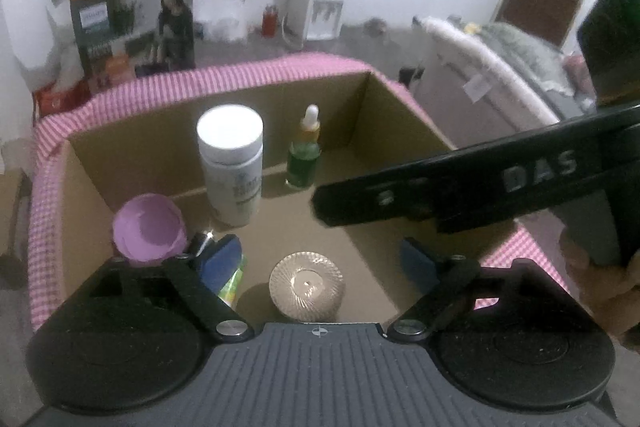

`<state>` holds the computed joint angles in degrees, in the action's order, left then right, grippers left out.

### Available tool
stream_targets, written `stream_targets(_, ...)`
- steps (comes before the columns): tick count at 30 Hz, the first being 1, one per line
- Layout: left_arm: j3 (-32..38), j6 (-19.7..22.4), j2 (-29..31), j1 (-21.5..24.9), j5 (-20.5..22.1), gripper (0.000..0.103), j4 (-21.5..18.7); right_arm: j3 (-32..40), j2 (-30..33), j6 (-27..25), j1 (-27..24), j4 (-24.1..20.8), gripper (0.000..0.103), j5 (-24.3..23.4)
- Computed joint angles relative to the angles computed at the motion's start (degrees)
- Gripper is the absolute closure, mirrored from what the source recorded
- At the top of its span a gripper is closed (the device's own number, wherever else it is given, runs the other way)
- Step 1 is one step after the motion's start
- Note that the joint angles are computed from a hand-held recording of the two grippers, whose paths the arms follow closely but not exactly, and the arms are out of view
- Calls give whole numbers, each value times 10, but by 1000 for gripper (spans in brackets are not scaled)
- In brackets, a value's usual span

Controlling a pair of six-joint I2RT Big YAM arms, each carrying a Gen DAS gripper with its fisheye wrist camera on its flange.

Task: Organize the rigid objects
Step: 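Carry the gold compact with the right tool into the box and release, then move the right tool to the white plug charger and grasp it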

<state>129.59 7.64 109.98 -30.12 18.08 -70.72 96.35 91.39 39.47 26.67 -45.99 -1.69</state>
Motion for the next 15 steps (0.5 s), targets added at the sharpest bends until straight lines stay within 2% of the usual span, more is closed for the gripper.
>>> stream_targets(5,-102,18,-75,6,12,7,74,-51,-57,-11,28,36,28,65)
stream_targets(7,-129,27,-95,6,14,5,91,-70,-77,-8,40,49,28,84)
stream_targets(15,-233,64,-158,-3,36,4,125,-169,-143,44,83,111,28,124)
